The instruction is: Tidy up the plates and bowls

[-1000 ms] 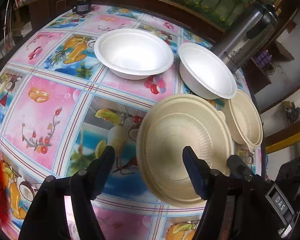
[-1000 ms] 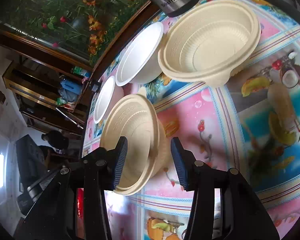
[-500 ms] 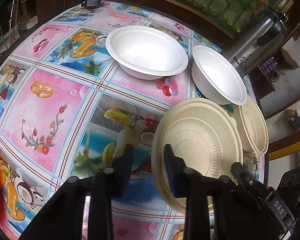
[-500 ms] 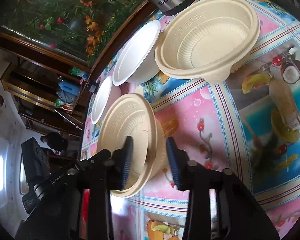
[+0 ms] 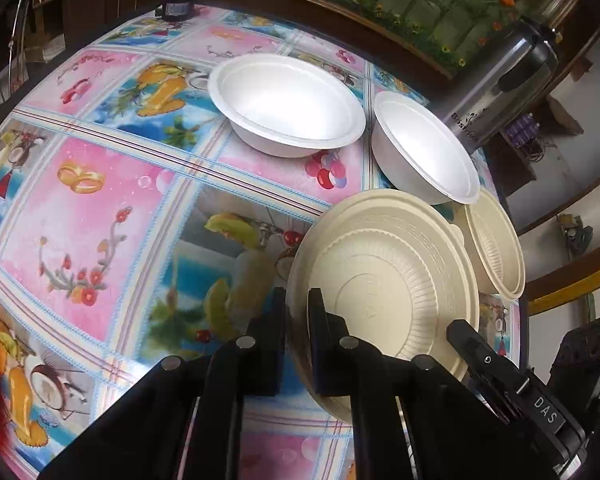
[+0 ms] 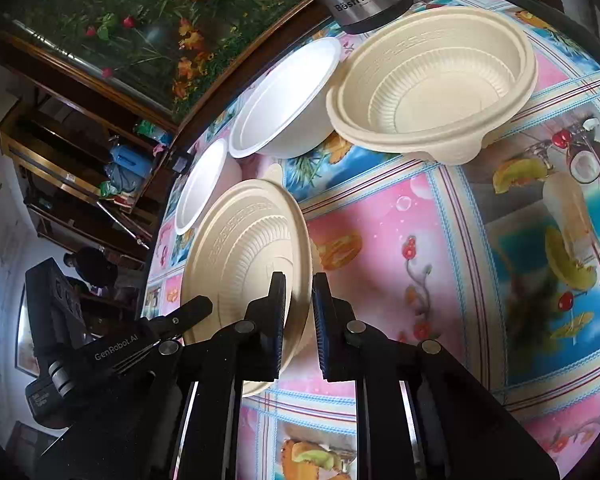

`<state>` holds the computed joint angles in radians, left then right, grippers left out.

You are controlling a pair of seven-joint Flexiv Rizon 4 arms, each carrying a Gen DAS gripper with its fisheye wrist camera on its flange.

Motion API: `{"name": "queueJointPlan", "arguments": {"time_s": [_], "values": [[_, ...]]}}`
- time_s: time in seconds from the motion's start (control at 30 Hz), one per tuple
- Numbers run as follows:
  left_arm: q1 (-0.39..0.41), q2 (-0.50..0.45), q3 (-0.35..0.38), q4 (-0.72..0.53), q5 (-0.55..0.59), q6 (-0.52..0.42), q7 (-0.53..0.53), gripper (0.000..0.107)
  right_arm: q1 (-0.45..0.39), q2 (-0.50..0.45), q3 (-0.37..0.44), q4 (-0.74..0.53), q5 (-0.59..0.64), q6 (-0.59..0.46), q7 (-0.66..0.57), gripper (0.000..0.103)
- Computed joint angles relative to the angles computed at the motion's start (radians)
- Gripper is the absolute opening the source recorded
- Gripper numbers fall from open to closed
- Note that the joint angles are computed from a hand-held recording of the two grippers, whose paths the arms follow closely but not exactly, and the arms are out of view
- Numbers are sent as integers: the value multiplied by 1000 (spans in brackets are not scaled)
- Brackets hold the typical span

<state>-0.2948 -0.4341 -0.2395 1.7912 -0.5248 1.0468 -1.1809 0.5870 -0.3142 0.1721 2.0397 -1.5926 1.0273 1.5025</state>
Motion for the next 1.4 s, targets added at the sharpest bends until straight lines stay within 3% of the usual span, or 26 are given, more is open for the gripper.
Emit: {"name": "queueJointPlan", "arguments": {"time_s": [0.33,0.53,0.73,0.93,1.07,1.2,1.4], "values": [[59,103,-9,114,-128,41,142,9,55,-46,-3,-81,-27,-31,-27,13],[78,177,26,189,-218,51,226,8,113,-97,-14,-171,-55,-71,-28,13],[104,260,81,271,-332,65,335,8,171,-194,-43,-319,-45,-34,-88,13],[144,315,152,317,-404,30,410,8,246,-315,-96,-516,72,44,-283,13],[179,335,193,334,-423,28,435,8,284,-418,-110,-676,222,77,-489,13],[212,331,214,336,-429,34,443,9,306,-560,-86,-895,417,64,-756,13],[266,289,225,323,-406,6,422,9,331,-724,-42,-1153,631,-7,-1039,13]]}}
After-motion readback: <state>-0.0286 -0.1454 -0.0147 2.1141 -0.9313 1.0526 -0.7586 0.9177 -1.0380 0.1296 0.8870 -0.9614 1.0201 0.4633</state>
